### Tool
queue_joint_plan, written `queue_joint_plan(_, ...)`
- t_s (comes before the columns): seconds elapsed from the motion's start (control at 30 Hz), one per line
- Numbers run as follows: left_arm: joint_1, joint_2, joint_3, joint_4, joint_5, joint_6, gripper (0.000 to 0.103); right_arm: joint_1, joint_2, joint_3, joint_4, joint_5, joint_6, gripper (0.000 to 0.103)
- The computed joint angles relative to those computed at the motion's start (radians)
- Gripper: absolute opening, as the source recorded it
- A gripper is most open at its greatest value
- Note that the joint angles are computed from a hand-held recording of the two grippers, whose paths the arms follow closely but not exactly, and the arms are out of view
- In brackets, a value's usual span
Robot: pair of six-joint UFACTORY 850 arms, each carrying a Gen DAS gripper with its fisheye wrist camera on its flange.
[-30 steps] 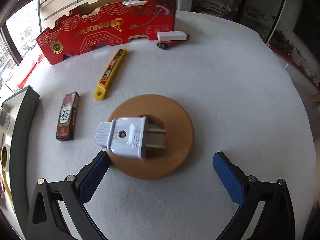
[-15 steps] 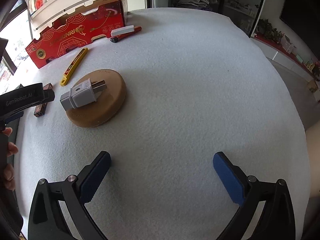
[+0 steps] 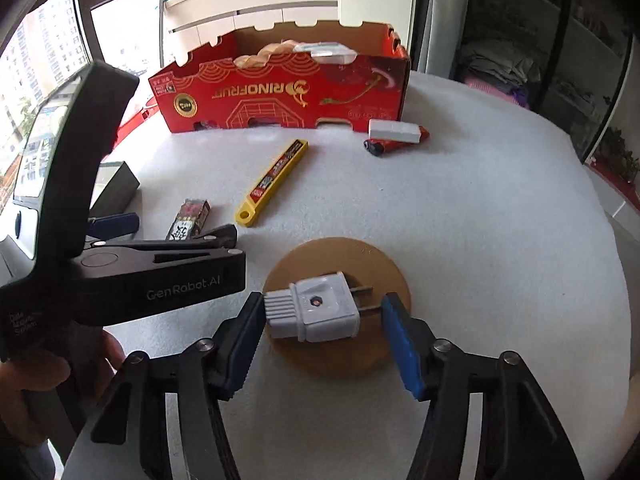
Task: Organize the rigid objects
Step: 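Withdraw both open tools toward the wooden disc with white plug, then grasp dark red card box with left tool while right tool grasps white plug, then carry dark red box and white plug over the tray and lower them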
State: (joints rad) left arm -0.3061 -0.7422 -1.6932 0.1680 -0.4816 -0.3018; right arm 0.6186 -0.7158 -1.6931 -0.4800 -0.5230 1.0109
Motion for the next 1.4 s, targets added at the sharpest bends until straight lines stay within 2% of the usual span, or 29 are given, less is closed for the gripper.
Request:
queue_joint_plan(0.07,0.001,0.007,0.014,-0.005,0.021,0.021,0.103,0.007,-0.015,-0.023,-0.013,-0.027,-0.007,0.060)
queue_joint_plan(0.17,0.005,0.013,0.016,-0.041,0.008,0.063,0.101,0.010,-0.021,-0.039,0.007,-0.064,-0.007,0.060)
queue_joint_plan(0.23,0.004,0.027,0.032,-0.081,0.019,0.124,0.090,0.016,-0.007,-0.024,-0.006,-0.085,0.032,0.059)
queue_joint_plan(0.3,0.000,0.056,0.065,-0.130,0.038,0.199,0.060,0.021,0.035,0.031,-0.026,-0.070,0.085,0.060)
queue_joint_plan(0.33,-0.001,0.068,0.080,-0.154,0.043,0.233,0.051,0.024,0.059,0.062,-0.031,-0.058,0.107,0.060)
queue_joint_plan(0.37,-0.003,0.077,0.090,-0.166,0.042,0.252,0.032,0.028,0.084,0.095,-0.037,-0.045,0.132,0.060)
queue_joint_plan(0.4,-0.003,0.088,0.102,-0.186,0.037,0.277,0.025,0.032,0.108,0.125,-0.037,-0.033,0.151,0.060)
queue_joint_plan(0.57,0.008,0.171,0.210,-0.340,0.023,0.430,0.026,0.068,0.212,0.254,-0.050,-0.006,0.254,0.060)
queue_joint_plan(0.83,0.004,0.405,0.500,-0.511,0.060,0.614,0.026,0.147,0.330,0.392,-0.075,-0.007,0.433,0.060)
queue_joint_plan(1.13,-0.015,0.642,0.735,-0.517,0.111,0.678,0.026,0.228,0.408,0.468,-0.131,-0.039,0.605,0.060)
queue_joint_plan(1.4,-0.005,0.768,0.847,-0.536,0.139,0.727,0.026,0.284,0.415,0.466,-0.153,-0.073,0.665,0.060)
